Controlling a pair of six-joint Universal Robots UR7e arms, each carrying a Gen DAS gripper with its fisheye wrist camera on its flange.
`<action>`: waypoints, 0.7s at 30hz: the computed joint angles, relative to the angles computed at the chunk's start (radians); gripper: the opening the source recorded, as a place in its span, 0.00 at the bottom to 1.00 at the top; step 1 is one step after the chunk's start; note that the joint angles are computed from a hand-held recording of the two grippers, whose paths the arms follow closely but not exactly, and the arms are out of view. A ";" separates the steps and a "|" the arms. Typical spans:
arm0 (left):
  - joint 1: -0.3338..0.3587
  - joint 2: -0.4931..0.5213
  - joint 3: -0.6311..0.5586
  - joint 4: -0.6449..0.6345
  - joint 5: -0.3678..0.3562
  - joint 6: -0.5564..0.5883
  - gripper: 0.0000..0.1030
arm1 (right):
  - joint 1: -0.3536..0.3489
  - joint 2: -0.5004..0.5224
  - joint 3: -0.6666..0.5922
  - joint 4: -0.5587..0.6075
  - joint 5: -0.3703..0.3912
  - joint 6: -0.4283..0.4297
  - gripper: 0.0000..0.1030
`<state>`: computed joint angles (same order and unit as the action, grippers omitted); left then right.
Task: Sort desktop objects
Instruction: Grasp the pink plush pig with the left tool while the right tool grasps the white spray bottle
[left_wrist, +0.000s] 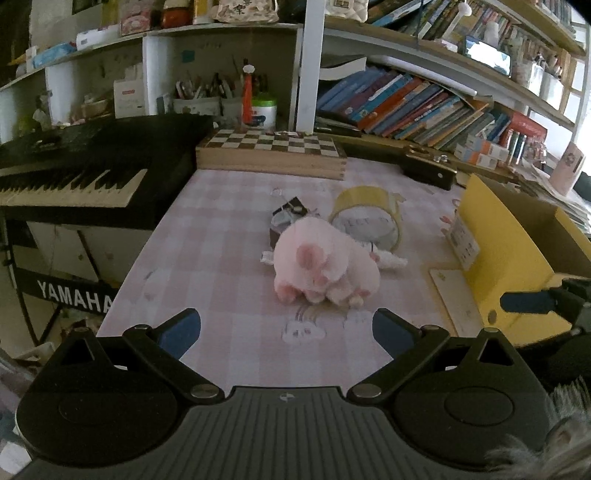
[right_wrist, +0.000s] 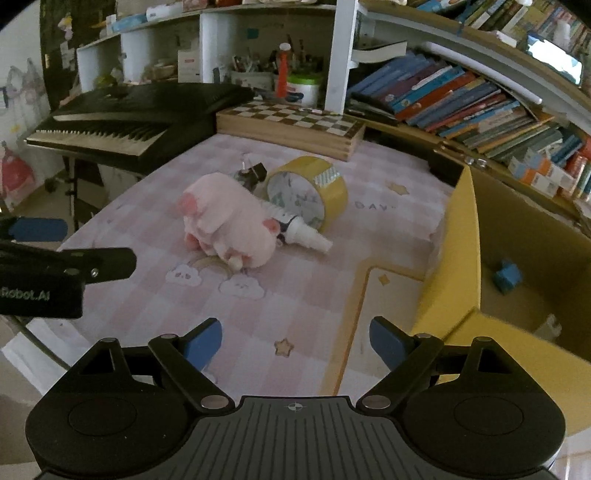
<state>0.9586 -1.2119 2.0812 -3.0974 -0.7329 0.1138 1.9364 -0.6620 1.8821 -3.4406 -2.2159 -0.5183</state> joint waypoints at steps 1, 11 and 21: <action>0.005 0.009 -0.019 0.012 -0.008 -0.007 0.97 | -0.004 -0.001 -0.006 0.008 0.010 -0.005 0.87; 0.069 0.164 -0.242 0.104 -0.095 0.038 0.97 | -0.033 0.006 -0.064 0.096 0.105 -0.052 0.87; 0.146 0.255 -0.393 0.274 -0.187 -0.002 0.86 | -0.050 0.015 -0.106 0.145 0.140 -0.075 0.87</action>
